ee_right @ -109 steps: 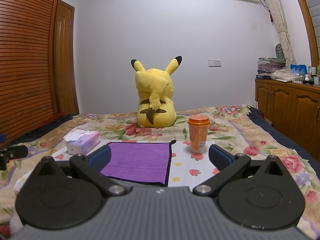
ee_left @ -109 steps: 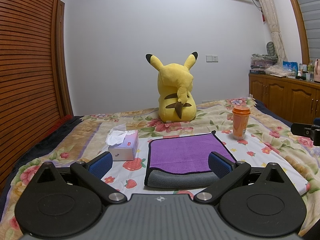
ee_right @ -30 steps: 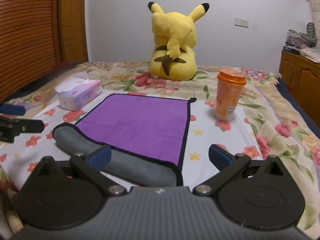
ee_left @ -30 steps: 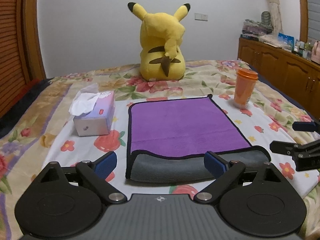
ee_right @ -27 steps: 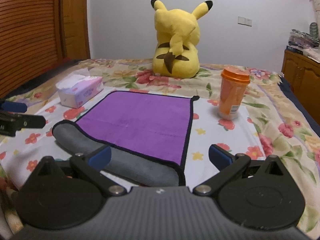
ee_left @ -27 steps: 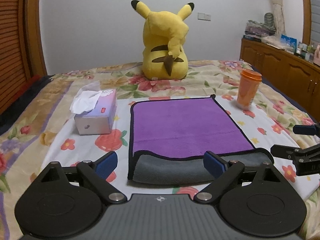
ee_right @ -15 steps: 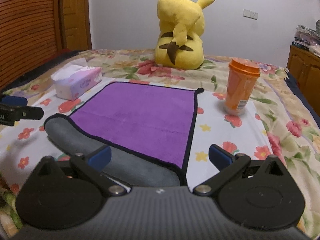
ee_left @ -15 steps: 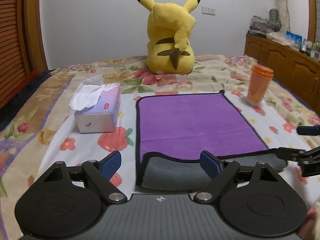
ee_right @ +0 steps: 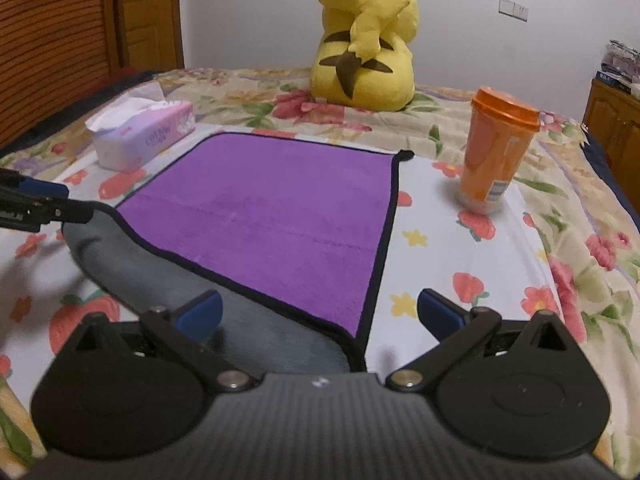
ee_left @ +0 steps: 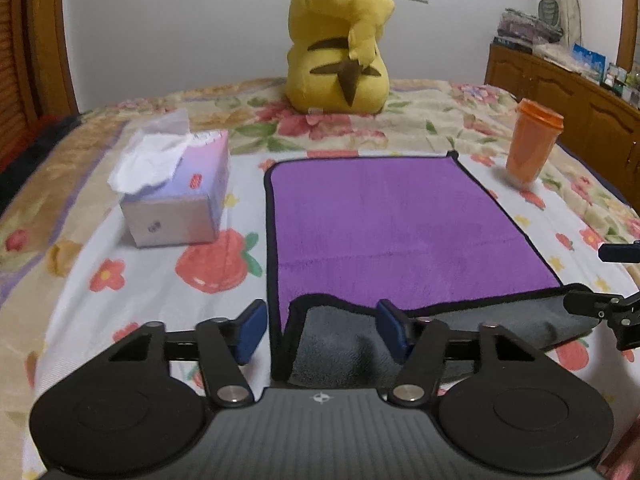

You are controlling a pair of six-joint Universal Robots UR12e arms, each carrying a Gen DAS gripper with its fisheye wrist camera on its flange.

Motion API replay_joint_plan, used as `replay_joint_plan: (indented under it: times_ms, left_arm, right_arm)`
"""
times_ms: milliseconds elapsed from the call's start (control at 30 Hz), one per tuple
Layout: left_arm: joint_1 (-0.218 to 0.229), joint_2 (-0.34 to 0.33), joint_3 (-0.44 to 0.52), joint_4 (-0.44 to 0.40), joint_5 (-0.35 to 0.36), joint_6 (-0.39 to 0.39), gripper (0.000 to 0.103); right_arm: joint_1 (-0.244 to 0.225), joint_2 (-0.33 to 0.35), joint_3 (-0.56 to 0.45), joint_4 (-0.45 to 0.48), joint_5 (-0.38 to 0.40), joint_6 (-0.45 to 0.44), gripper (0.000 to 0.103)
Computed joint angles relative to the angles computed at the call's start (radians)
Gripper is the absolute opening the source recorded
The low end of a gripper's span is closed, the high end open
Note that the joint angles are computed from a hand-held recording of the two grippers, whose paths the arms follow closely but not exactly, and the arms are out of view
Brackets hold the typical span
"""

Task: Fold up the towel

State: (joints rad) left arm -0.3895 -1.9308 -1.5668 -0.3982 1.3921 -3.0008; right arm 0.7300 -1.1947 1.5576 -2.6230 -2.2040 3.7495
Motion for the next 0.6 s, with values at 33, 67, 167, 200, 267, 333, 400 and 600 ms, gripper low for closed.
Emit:
replay_joint_plan:
  times_ms: [33, 67, 167, 200, 267, 333, 400, 600]
  left_arm:
    - [0.002, -0.003, 0.004, -0.012, -0.010, -0.002, 0.061]
    - [0.005, -0.005, 0.007, -0.022, -0.017, -0.007, 0.061]
    - [0.009, -0.010, 0.013, -0.046, -0.027, -0.025, 0.061]
    - [0.010, -0.011, 0.014, -0.053, -0.028, -0.030, 0.060]
    - [0.012, -0.013, 0.017, -0.070, -0.029, -0.036, 0.056]
    - [0.013, -0.014, 0.021, -0.089, -0.032, -0.037, 0.052]
    - [0.013, -0.013, 0.022, -0.098, -0.032, -0.035, 0.050]
    - [0.014, -0.011, 0.018, -0.100, -0.037, -0.035, 0.039]
  right_arm:
    - [-0.003, -0.001, 0.001, 0.005, 0.008, 0.003, 0.103]
    - [-0.007, -0.003, 0.003, 0.007, 0.017, 0.004, 0.103]
    - [-0.014, -0.007, 0.005, 0.027, 0.039, 0.018, 0.103]
    - [-0.017, -0.008, 0.005, 0.033, 0.048, 0.024, 0.103]
    - [-0.021, -0.011, 0.008, 0.043, 0.063, 0.037, 0.103]
    - [-0.026, -0.016, 0.010, 0.051, 0.081, 0.050, 0.103]
    - [-0.030, -0.020, 0.014, 0.056, 0.099, 0.061, 0.103]
    - [-0.041, -0.030, 0.018, 0.079, 0.155, 0.079, 0.103]
